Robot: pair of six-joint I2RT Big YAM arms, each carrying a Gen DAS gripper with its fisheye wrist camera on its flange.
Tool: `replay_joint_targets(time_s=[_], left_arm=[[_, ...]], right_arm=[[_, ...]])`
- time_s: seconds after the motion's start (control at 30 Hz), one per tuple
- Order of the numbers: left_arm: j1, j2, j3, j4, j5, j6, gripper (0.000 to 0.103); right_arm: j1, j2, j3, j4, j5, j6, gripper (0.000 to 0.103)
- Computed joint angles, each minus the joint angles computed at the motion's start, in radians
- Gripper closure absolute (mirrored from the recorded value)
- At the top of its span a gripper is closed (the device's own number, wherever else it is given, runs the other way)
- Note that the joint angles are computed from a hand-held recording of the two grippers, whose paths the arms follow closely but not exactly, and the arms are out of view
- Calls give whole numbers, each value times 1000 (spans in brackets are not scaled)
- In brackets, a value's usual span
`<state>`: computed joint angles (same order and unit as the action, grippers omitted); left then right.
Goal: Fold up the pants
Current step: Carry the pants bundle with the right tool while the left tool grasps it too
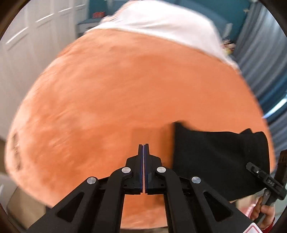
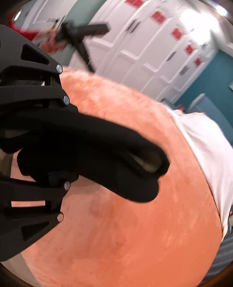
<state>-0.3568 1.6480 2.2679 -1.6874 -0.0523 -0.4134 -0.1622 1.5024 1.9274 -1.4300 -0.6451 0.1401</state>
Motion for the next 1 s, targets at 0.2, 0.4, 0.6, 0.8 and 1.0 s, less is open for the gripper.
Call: replay_joint_targets(time_s=[0.2,0.4,0.6,0.8,1.0], left_arm=[[21,-159,-373,112,216,-102,68],[-29,-113,-467,329,509,-199,42],[-54,-33,-454,333,532,-222,29],[-33,-37,-391,291,567,-235,72],[18,-85,-176,212,490,-132,73]], right_arm=[[-35,-27,-228,36,157,159,32],[-109,-20,-237,-10,37,153,28],[-112,-28,-263,-23,0,126,15],[-79,-43,-298,47,-49,176,53],[-9,-27,-68,7,-70,144,68]])
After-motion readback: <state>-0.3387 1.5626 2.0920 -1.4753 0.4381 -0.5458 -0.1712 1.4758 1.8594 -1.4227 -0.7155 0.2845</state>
